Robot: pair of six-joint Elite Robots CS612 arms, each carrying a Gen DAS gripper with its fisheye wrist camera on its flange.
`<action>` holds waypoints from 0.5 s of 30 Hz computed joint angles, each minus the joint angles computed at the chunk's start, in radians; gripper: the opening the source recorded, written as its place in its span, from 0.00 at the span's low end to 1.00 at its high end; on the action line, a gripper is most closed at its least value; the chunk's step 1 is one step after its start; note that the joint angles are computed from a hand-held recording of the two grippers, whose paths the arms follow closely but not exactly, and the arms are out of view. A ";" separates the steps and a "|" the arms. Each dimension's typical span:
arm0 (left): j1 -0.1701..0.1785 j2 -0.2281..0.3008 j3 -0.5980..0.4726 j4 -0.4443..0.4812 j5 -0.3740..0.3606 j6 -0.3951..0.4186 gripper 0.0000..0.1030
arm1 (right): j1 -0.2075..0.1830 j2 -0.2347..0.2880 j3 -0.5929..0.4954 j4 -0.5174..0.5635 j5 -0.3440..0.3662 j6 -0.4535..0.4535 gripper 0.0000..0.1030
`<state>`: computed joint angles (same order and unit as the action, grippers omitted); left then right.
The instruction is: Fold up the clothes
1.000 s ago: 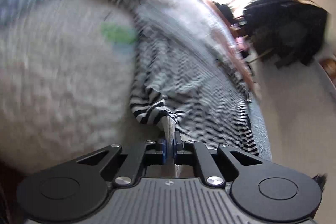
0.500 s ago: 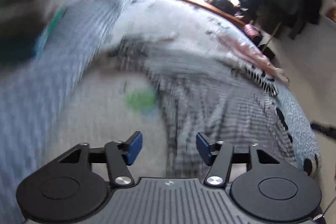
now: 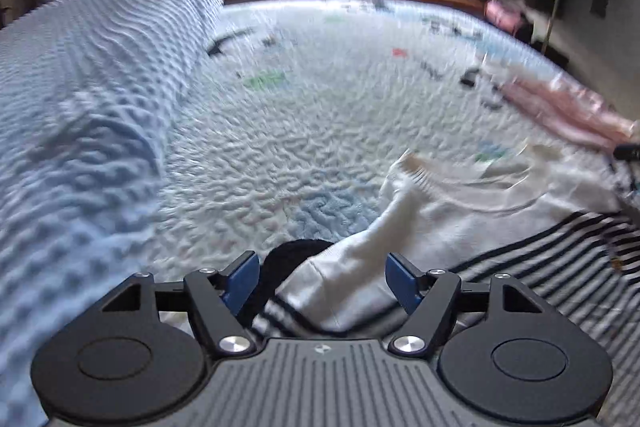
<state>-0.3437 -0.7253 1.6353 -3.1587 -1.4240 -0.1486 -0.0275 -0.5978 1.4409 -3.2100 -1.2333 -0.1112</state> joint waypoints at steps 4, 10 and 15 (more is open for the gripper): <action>0.017 0.054 -0.086 0.109 -0.069 -0.026 0.80 | 0.003 0.066 -0.104 0.107 0.033 0.006 0.34; 0.007 0.067 -0.089 0.070 -0.129 -0.078 0.85 | 0.018 0.102 -0.182 0.225 0.124 -0.017 0.29; -0.004 0.067 -0.101 0.073 -0.064 -0.252 0.06 | 0.039 0.091 -0.200 0.255 0.044 0.001 0.03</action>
